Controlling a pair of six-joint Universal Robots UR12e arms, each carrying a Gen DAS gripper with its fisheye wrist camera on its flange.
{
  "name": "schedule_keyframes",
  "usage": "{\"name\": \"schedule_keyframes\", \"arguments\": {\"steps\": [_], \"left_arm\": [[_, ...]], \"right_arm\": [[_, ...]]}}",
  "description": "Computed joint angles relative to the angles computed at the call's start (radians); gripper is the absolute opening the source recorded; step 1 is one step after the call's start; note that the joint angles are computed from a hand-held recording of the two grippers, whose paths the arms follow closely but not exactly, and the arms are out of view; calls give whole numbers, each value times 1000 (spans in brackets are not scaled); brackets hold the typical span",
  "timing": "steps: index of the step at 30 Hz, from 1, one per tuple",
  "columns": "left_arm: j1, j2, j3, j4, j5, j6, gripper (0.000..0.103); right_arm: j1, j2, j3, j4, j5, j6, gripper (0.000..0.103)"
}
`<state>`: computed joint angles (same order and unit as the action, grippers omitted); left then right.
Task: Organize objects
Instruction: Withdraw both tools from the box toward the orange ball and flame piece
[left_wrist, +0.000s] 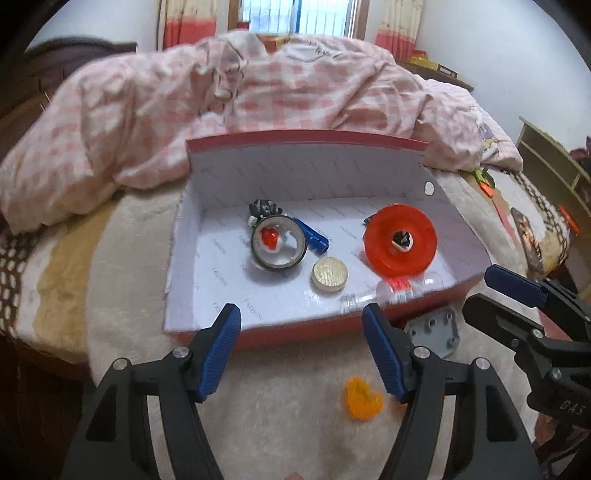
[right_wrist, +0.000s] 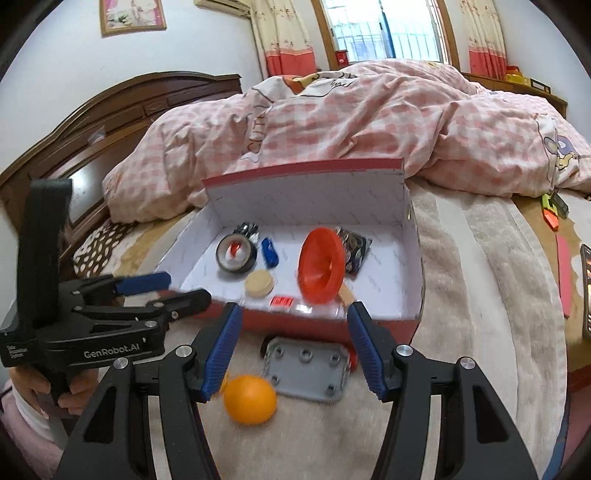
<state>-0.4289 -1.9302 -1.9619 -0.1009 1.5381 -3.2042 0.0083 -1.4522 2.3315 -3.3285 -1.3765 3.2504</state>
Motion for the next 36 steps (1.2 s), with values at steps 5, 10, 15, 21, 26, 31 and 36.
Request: {"name": "schedule_keyframes", "arguments": {"steps": [5, 10, 15, 21, 26, 31, 36], "left_arm": [[-8, 24, -52, 55, -17, 43, 69], [-19, 26, -81, 81, -13, 73, 69], [-32, 10, -82, 60, 19, 97, 69], [-32, 1, -77, 23, 8, 100, 69], [-28, 2, -80, 16, 15, 89, 69], [-16, 8, -87, 20, -10, 86, 69], [-3, 12, -95, 41, -44, 66, 68]], "right_arm": [[8, -9, 31, 5, 9, -11, 61], [18, -10, 51, 6, 9, -26, 61], [21, -5, 58, 27, 19, -34, 61], [20, -3, 58, 40, 54, -43, 61], [26, 2, 52, 60, 70, -48, 57], [18, 4, 40, 101, 108, -32, 50], [12, 14, 24, 162, 133, -34, 43]]}}
